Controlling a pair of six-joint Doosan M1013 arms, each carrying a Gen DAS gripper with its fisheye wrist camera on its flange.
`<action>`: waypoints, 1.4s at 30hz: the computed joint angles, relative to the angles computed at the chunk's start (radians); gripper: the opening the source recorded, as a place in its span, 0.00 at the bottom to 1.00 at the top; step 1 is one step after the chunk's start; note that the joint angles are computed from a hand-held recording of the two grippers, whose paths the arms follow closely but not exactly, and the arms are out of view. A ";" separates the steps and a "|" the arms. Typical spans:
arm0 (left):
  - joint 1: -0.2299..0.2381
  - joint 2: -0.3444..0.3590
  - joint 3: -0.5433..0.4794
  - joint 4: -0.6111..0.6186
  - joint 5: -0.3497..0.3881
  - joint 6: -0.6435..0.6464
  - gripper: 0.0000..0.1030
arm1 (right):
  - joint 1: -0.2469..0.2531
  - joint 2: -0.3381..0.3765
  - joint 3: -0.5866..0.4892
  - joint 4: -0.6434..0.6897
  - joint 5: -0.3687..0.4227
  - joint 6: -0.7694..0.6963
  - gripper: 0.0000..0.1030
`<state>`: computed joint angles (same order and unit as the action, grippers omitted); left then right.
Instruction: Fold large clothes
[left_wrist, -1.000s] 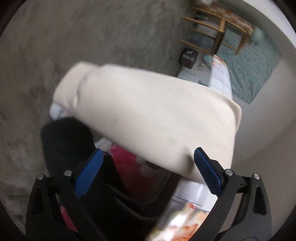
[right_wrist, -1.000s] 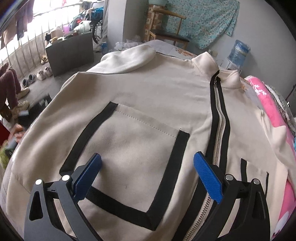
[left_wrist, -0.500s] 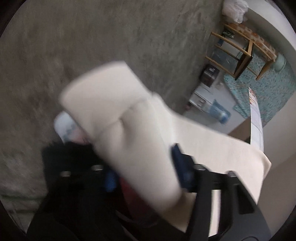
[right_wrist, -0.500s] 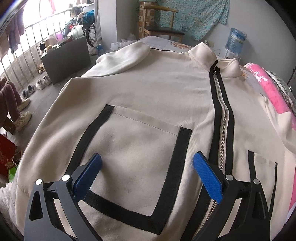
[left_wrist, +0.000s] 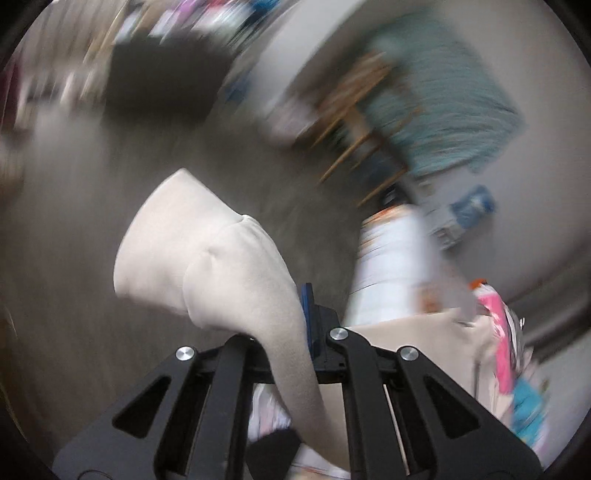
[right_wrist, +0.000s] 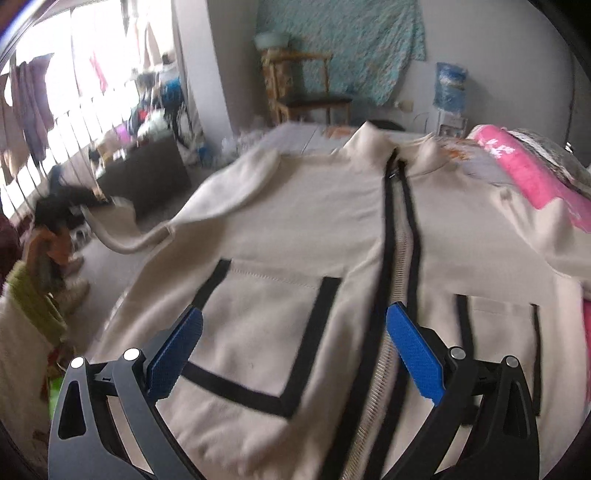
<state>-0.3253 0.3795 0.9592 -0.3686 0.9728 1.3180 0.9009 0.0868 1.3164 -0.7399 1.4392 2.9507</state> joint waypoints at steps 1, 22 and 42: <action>-0.031 -0.018 -0.029 0.019 -0.019 0.042 0.05 | 0.015 -0.012 0.007 -0.019 0.011 0.023 0.94; -0.478 -0.276 0.360 0.166 0.024 0.367 0.81 | 0.100 -0.217 0.210 0.148 0.211 0.152 0.94; -0.362 -0.276 0.445 0.384 -0.092 -0.018 0.59 | -0.257 -0.351 0.334 0.547 -0.292 0.100 0.53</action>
<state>-0.6877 0.1039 1.4041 0.0158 0.8813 1.3003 0.6435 -0.2639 1.6500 -0.1933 1.1472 3.0503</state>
